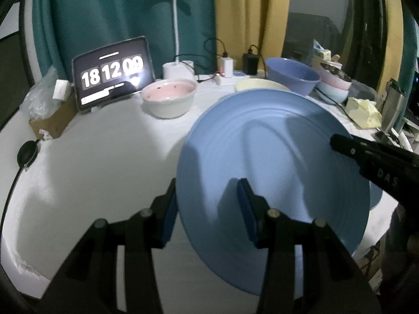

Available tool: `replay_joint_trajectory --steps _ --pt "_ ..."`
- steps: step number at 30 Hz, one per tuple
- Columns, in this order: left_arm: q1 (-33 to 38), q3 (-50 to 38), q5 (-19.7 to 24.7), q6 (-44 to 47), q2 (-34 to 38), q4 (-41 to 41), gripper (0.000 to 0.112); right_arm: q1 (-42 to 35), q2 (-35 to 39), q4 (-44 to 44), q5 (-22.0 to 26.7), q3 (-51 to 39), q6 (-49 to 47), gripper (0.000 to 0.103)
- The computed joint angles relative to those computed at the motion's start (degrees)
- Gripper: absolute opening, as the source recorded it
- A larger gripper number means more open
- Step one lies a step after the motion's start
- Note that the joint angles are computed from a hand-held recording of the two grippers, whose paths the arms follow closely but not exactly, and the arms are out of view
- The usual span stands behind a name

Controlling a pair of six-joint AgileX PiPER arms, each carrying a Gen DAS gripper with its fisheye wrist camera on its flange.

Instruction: Organize plates and bowls

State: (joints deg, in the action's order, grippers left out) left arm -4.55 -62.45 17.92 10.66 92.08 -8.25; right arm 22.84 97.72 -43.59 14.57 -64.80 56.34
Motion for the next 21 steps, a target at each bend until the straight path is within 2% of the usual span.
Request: replay_joint_trajectory --steps 13,16,21 --pt "-8.6 -2.89 2.38 -15.91 1.18 15.57 0.045 -7.82 -3.65 3.57 -6.45 6.29 -2.98 0.023" --pt "-10.37 -3.71 2.95 -18.53 1.79 18.02 0.045 -9.64 -4.15 6.62 -7.68 7.23 -6.13 0.023" --pt "-13.17 -5.53 4.27 -22.46 3.32 21.46 0.045 -12.63 -4.56 17.56 -9.16 8.19 -17.51 0.023"
